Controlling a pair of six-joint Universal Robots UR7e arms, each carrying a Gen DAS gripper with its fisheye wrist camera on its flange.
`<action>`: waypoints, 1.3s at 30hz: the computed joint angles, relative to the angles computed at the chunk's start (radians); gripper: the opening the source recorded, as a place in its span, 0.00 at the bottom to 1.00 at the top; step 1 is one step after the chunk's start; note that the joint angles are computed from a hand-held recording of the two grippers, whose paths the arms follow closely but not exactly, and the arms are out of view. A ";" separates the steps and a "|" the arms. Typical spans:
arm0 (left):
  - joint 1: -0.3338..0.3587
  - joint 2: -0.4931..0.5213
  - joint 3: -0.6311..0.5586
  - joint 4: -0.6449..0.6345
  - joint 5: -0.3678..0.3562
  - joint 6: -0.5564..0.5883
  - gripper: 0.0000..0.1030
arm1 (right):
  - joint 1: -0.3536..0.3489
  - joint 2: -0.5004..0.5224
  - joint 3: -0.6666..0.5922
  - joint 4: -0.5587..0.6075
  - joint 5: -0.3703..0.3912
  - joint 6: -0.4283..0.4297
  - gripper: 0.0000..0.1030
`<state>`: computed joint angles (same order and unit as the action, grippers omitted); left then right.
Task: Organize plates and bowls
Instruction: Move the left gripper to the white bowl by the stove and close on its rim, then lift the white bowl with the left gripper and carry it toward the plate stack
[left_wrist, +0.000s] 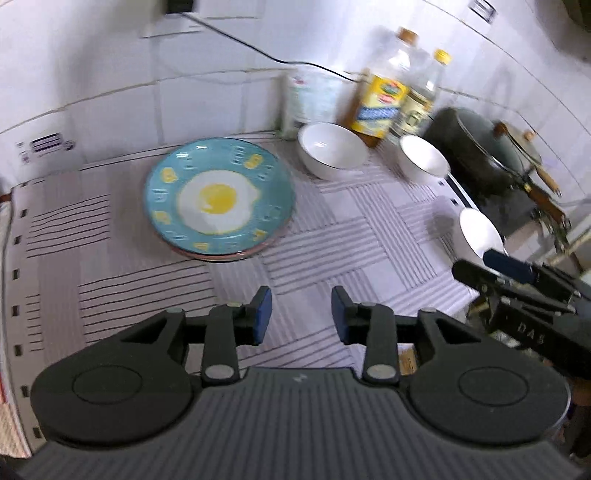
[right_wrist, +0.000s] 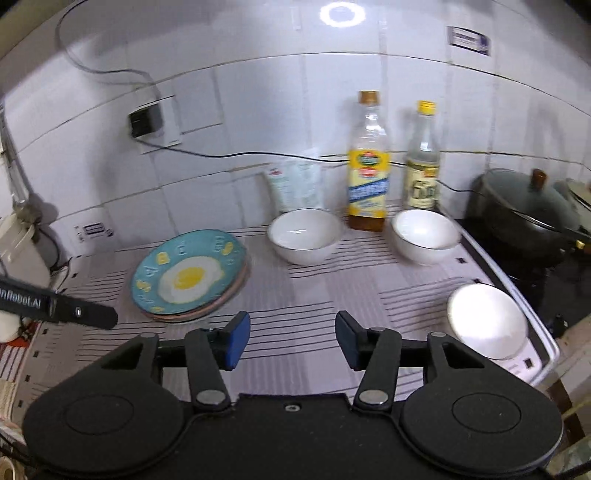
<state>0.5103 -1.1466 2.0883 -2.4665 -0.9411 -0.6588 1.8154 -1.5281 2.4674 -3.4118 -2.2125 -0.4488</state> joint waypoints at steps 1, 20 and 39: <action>-0.001 0.022 0.003 -0.046 -0.009 0.004 0.36 | -0.016 -0.015 0.005 -0.002 0.004 0.017 0.56; 0.030 0.543 -0.275 -0.459 -0.158 0.151 0.60 | -0.522 -0.113 0.091 -0.327 0.245 -0.311 0.69; 0.101 0.828 -0.578 -0.409 -0.266 0.098 0.64 | -0.894 0.042 0.037 -0.419 0.810 -0.542 0.95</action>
